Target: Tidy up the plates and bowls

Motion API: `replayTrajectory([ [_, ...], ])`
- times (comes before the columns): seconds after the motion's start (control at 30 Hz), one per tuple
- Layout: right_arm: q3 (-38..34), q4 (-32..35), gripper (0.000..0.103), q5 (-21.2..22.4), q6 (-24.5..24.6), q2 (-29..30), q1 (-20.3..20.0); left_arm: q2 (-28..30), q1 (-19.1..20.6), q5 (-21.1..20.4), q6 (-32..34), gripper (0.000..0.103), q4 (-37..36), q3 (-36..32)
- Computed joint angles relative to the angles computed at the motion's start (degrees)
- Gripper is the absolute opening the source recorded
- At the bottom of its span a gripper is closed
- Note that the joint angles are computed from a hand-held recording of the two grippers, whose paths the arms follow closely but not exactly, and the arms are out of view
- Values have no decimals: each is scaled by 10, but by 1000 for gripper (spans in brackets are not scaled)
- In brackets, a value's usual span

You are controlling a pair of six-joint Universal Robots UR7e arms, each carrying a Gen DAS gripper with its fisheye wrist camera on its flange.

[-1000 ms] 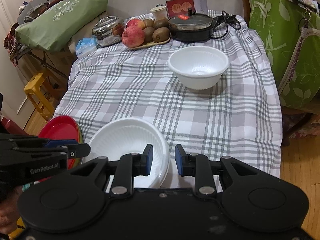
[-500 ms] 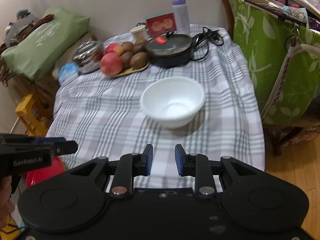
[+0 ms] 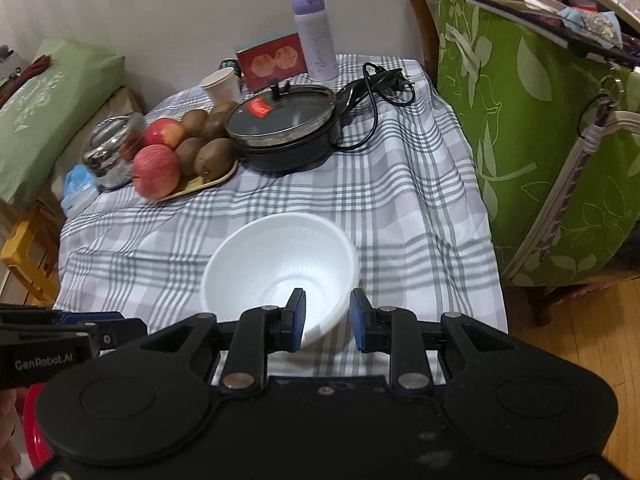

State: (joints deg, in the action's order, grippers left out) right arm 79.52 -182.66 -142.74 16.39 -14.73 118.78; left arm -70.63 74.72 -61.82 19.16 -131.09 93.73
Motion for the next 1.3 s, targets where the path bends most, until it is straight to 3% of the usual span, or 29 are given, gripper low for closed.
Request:
replayTrajectory([
  [0.23,-19,13,27,16,-7,9,-26,35,13,-47,-23,28,16,-42],
  [0.53,-29,22,27,29,-21,16,-43,66,18,-64,-36,28,14,-68],
  [1.17,-62,25,27,26,-63,36,-50,109,18,-33,-31,28,-2,-76],
  [1.3,-72,9,22,11,-95,47,-47,111,16,-17,-25,28,-22,-64],
])
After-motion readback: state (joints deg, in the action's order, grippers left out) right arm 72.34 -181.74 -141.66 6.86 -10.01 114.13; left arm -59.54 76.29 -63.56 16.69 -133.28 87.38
